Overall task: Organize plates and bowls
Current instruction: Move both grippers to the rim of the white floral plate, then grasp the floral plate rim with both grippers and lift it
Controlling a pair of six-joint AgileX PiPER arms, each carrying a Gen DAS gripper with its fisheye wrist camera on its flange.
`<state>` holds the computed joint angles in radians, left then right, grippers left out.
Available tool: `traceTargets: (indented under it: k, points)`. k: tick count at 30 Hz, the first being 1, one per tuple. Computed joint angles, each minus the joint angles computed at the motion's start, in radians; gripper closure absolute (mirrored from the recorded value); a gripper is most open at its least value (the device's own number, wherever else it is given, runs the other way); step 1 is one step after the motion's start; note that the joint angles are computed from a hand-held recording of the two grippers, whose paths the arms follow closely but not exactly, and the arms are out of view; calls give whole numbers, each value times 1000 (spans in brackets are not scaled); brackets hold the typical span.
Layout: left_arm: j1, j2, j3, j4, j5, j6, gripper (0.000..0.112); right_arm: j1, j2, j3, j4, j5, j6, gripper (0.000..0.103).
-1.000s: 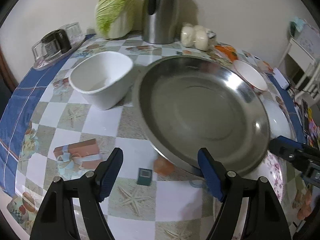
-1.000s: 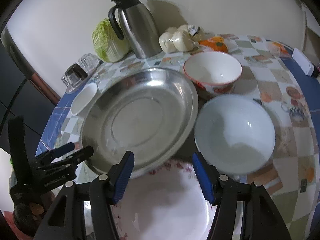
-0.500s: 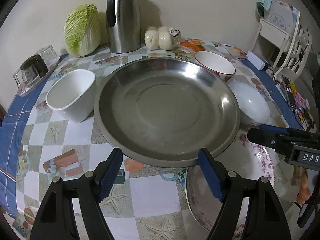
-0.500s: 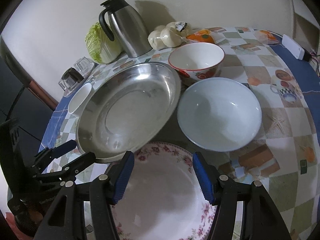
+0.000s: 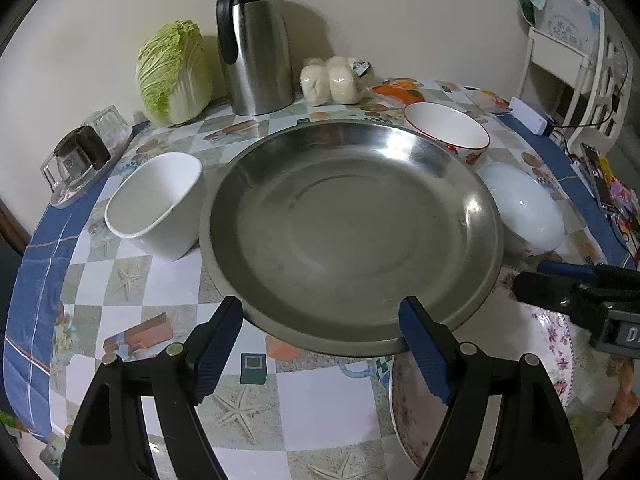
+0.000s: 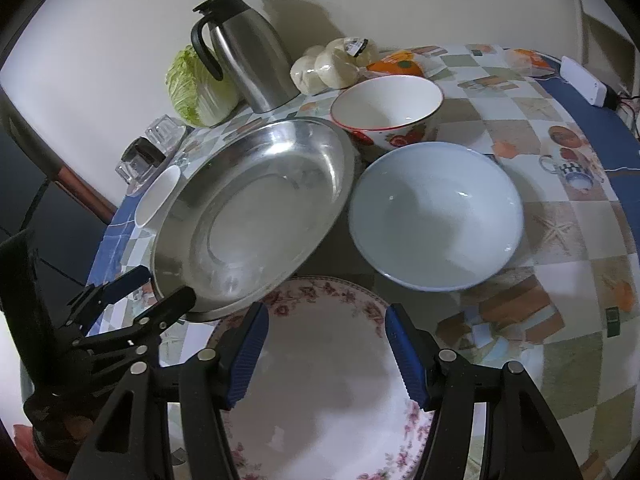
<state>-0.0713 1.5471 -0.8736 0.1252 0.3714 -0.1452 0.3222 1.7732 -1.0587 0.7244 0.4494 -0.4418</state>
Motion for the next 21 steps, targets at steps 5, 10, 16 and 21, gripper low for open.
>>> traceTargets:
  k: [5, 10, 16, 21]
  points:
    - [25, -21, 15, 9, 3, -18, 31, 29, 45, -51, -1, 12, 29, 42]
    - [79, -36, 24, -32, -5, 11, 31, 37, 69, -94, 41, 21, 11, 78]
    - [116, -35, 25, -69, -7, 38, 31, 37, 80, -107, 55, 6, 10, 88]
    - [134, -33, 27, -90, 0, 50, 31, 30, 94, -125, 42, -1, 29, 96]
